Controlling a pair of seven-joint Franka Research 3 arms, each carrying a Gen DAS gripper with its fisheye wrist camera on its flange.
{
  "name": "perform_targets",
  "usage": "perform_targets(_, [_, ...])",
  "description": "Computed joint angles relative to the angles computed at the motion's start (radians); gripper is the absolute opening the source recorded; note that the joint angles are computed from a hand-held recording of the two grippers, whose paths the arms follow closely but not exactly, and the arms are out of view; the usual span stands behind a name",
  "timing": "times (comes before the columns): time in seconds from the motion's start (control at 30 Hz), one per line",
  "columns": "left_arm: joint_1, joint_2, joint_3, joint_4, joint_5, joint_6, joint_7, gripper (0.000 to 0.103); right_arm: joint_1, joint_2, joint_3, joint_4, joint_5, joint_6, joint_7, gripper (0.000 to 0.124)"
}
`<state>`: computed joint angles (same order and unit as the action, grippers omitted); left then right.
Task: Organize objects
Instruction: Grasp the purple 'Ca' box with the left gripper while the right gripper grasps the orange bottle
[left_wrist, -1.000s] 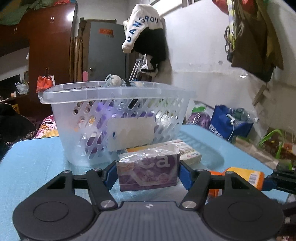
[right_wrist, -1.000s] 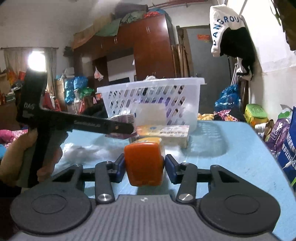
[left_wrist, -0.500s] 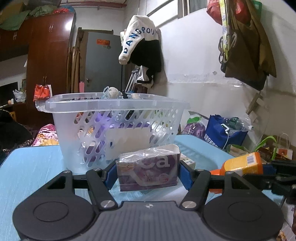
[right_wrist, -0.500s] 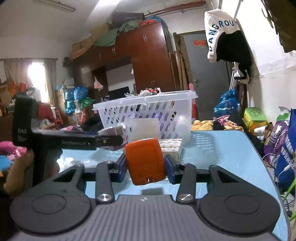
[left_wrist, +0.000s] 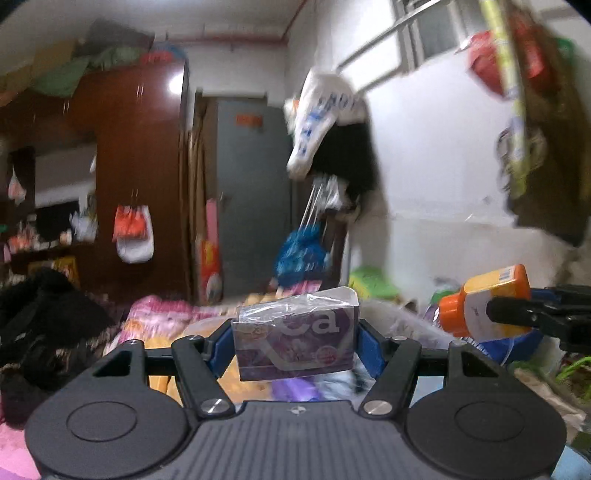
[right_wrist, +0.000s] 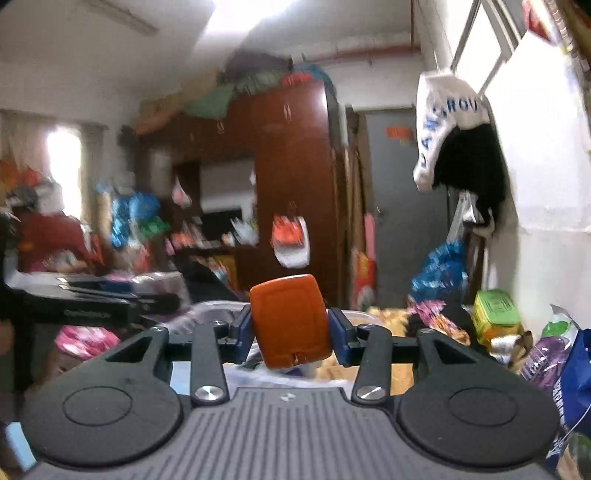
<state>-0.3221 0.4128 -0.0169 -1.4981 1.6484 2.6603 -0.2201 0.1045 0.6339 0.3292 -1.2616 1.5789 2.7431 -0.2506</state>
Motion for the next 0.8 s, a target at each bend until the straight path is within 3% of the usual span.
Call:
perform_targets(0.13, [0.039,0.093,-0.004,0.113,-0.218,0.005,0.177,0.070,0.137,0.193,-0.131,0.273,-0.362,0.010,0.410,0.046])
perform_targets(0.23, [0.035,0.144,0.008,0.167,-0.324,-0.014,0.269,0.070,0.176,0.277,-0.182,0.387,-0.500,-0.006,0.591,0.046])
perform_targets(0.33, [0.030,0.170,0.026,0.189,-0.393,-0.003,0.316,0.070,0.180,0.331,-0.180,0.458,-0.578,-0.021,0.669,0.046])
perform_targets(0.43, [0.012,0.176,0.057,0.189,-0.438,-0.013,0.342,0.070,0.160,0.351,-0.132,0.478,-0.648,-0.007,0.696,0.046])
perform_targets(0.53, [-0.011,0.172,0.099,0.177,-0.429,0.005,0.315,0.071,0.143,0.340,-0.093,0.456,-0.631,0.017,0.672,0.048])
perform_targets(0.57, [-0.017,0.173,0.109,0.178,-0.415,0.013,0.307,0.075,0.128,0.334,-0.065,0.441,-0.624,0.026,0.660,0.054])
perform_targets(0.6, [-0.021,0.166,0.115,0.165,-0.404,0.022,0.299,0.078,0.118,0.328,-0.046,0.433,-0.626,0.034,0.659,0.062])
perform_targets(0.67, [-0.034,0.146,0.127,0.139,-0.371,0.028,0.261,0.079,0.059,0.290,0.056,0.350,-0.599,0.096,0.567,0.100])
perform_targets(0.73, [-0.082,0.088,0.155,0.068,-0.238,0.009,0.134,0.082,-0.044,0.224,0.205,0.216,-0.446,0.177,0.311,0.101])
perform_targets(0.8, [-0.120,0.018,0.155,-0.022,-0.107,-0.027,0.037,0.089,-0.179,0.168,0.344,0.092,-0.245,0.185,0.059,0.103])
